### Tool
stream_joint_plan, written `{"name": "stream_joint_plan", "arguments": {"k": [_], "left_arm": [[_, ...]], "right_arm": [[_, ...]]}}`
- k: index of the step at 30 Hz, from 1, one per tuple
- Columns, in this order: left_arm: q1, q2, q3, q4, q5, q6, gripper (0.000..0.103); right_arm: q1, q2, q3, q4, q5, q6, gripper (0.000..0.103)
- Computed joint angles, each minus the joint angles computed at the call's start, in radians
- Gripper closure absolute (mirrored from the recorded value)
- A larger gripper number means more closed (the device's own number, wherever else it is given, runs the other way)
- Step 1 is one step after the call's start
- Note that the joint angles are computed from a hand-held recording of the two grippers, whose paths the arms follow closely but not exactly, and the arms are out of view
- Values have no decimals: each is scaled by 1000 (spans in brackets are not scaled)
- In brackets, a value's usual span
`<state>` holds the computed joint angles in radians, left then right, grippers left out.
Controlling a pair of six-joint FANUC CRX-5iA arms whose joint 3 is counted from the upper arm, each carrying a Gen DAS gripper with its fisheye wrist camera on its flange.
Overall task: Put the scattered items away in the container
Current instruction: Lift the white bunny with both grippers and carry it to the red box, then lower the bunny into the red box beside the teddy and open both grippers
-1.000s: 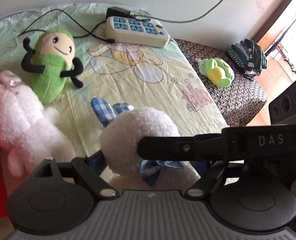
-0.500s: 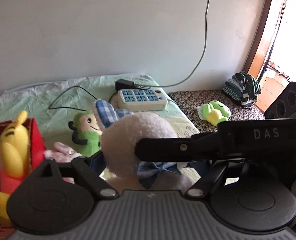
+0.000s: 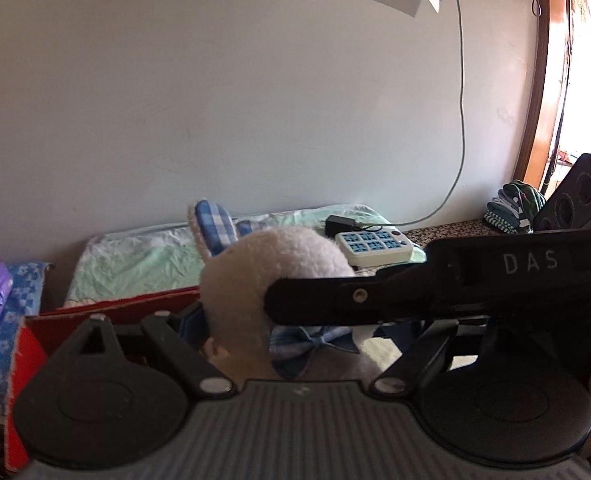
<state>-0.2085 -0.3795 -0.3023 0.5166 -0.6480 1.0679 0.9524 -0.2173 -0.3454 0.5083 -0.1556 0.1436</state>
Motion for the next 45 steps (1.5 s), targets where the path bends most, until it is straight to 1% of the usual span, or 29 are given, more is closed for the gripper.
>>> {"name": "stream_joint_plan", "arguments": {"k": [3,4,7,8,9,10,11,12,13,15,16,18,20,22,24,26,28,30,32,36,39,40,41,42,43,45], "left_arm": [[100,-22,-54,113,-31,-158,16],[132,-23,-67,150,-49,-204,16],[218,-6,-90,236,-106,-320,16],[241,6,-91,256,-125,-354,16],[258,20,-92,275,-141,-389,15],[277,41,-85,286,-165,-414,15],[294,69,-66,286,-196,-424,15],[308,98,-42,279,-230,-424,15],[321,126,-22,269,-264,-419,15],[331,170,12,241,-304,-404,15],[336,189,30,217,-318,-408,15],[326,207,54,173,-318,-414,16],[328,243,100,137,-362,-421,16],[328,278,134,114,-393,-436,15],[320,316,181,57,-424,-414,15],[315,337,205,24,-458,-404,15],[316,347,215,11,-492,-414,15],[320,352,219,16,-529,-437,15],[315,354,227,4,-540,-441,15],[327,356,232,25,-571,-443,15],[326,362,235,26,-572,-446,15],[321,368,241,14,-571,-436,15],[318,383,262,3,-587,-415,15],[320,392,269,13,-592,-403,15],[318,391,269,10,-580,-392,15],[313,394,276,-9,-583,-387,15]], "right_arm": [[1,82,22,207,35,-158,44],[3,108,37,253,32,-189,43],[4,180,80,337,36,-256,44],[1,201,91,367,38,-282,44],[-7,222,97,423,45,-326,44],[-28,239,92,530,64,-411,44],[-37,256,97,584,64,-446,46],[-32,272,111,586,42,-437,46],[-14,290,136,536,2,-381,47],[25,322,196,391,-85,-242,47],[38,337,223,348,-124,-198,48],[49,357,243,363,-172,-195,49],[53,377,255,414,-210,-225,50],[67,410,303,391,-279,-195,50],[79,440,367,285,-349,-107,50],[90,469,441,175,-435,-3,50],[94,499,519,68,-522,113,50],[101,527,583,8,-601,205,50],[109,543,622,-12,-649,254,49],[105,578,734,-128,-759,335,51],[96,595,797,-197,-812,391,53],[90,604,815,-217,-825,412,53],[83,615,833,-236,-837,433,53],[76,627,851,-252,-849,451,53],[71,638,867,-262,-860,462,52],[68,660,910,-281,-898,494,51]]}}
